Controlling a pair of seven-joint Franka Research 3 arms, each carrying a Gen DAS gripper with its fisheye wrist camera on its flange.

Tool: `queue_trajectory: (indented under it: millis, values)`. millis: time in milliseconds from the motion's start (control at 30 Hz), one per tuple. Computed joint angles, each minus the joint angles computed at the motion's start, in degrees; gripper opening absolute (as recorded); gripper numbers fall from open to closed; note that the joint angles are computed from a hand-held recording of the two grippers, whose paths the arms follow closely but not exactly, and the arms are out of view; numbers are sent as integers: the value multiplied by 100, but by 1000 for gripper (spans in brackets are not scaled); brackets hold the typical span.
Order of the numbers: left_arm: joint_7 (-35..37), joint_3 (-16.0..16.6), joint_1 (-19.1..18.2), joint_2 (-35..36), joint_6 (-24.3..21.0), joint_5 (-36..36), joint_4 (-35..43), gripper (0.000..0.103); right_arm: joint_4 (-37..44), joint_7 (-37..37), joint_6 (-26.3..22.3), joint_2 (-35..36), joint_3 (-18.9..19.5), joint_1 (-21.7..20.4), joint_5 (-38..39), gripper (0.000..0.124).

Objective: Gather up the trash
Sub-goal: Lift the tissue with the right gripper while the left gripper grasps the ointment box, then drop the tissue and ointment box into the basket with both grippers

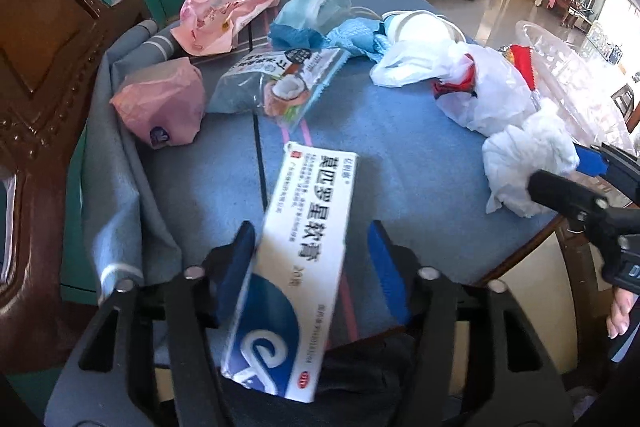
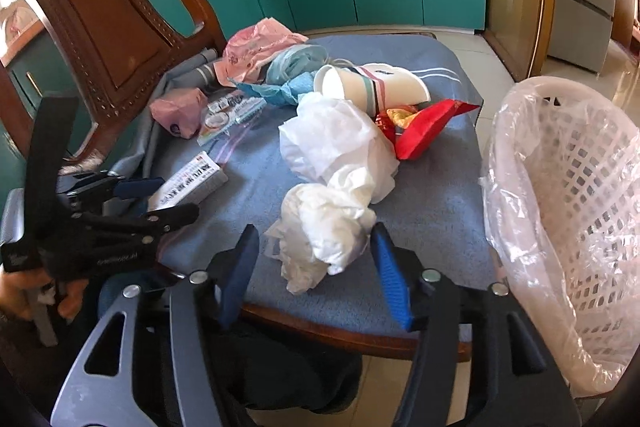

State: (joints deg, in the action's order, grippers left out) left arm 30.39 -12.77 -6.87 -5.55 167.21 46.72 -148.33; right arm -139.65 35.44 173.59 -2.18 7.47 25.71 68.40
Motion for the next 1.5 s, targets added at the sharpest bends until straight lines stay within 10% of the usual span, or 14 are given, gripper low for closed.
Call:
queue_trajectory:
  millis: [267,633,800,1033,1367,1500]
  values:
    - [-1318,-130,237,-426,273,873,-293,45,39,-284,-94,61,47,-2,196,28]
    - [-1994,-577,895,-1300,1197,1031,-710,45,-198,-1288,-656,-780,-262,-55,1325,27]
    - [-1683,-872,954,-1127,1561,647,-454,45,-346,-1917,29,-1241,-390,-205,2035,27]
    - [-1898,-2141,1542,426,1760,1398,1185,45,-626,-1338,965,-1254,-623,-696,1650,27]
    - [831,-3404,1462,3412,994,-181,3555,46,-789,-1615,1265,-1326,-1347,-715,1824,27]
    - [881,-2940,872,3663,743,-343,3966,69,-815,-1753,1068,-1309,-1341,-955,1910,27]
